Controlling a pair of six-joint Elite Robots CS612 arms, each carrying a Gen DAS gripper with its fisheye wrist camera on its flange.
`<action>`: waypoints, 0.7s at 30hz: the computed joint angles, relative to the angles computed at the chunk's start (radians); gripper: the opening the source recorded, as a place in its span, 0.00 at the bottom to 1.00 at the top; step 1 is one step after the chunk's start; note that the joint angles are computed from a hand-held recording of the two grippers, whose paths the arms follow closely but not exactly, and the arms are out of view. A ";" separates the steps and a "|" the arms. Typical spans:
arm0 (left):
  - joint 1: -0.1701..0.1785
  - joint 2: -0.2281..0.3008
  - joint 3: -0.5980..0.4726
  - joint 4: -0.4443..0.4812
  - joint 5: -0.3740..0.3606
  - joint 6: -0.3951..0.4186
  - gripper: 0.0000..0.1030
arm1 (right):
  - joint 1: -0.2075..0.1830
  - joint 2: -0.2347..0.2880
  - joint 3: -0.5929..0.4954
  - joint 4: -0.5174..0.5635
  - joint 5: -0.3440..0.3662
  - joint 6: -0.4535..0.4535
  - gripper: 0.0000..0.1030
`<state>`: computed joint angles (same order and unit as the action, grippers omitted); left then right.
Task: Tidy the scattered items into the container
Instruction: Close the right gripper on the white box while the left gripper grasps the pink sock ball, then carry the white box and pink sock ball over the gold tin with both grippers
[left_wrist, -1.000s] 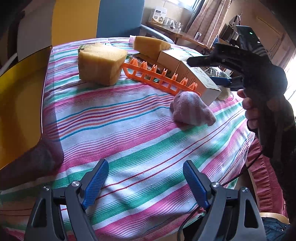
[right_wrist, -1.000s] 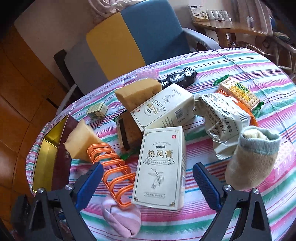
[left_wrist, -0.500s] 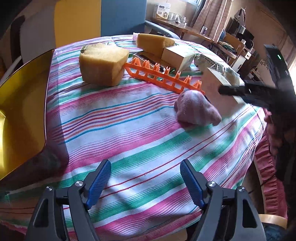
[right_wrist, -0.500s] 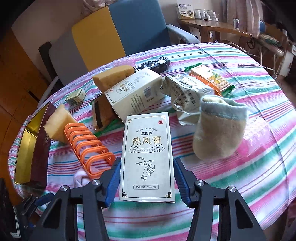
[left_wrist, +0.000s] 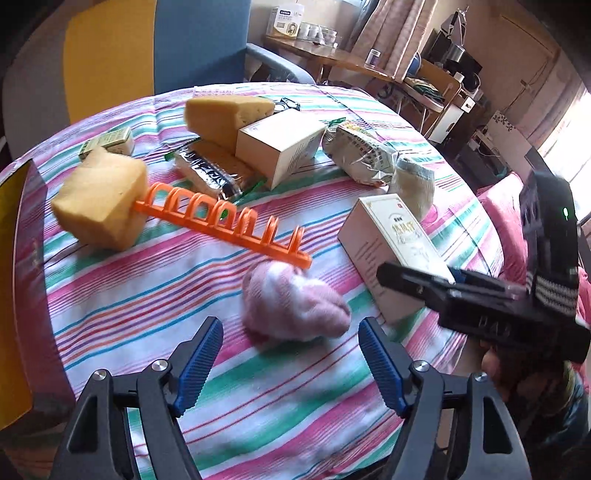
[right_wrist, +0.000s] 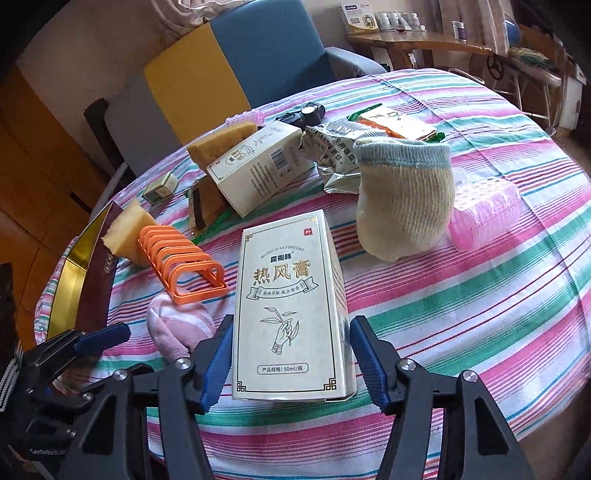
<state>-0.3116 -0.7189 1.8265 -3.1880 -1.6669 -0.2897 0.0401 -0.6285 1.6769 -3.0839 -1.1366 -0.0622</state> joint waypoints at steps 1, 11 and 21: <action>-0.001 0.004 -0.009 0.011 0.005 -0.004 0.75 | -0.002 0.004 -0.001 0.002 0.008 0.004 0.62; 0.020 0.041 -0.048 0.019 -0.049 -0.070 0.66 | -0.015 0.020 -0.003 -0.027 0.056 0.006 0.66; 0.033 0.053 -0.028 -0.069 -0.122 -0.057 0.49 | 0.014 0.021 0.000 -0.069 -0.075 -0.036 0.71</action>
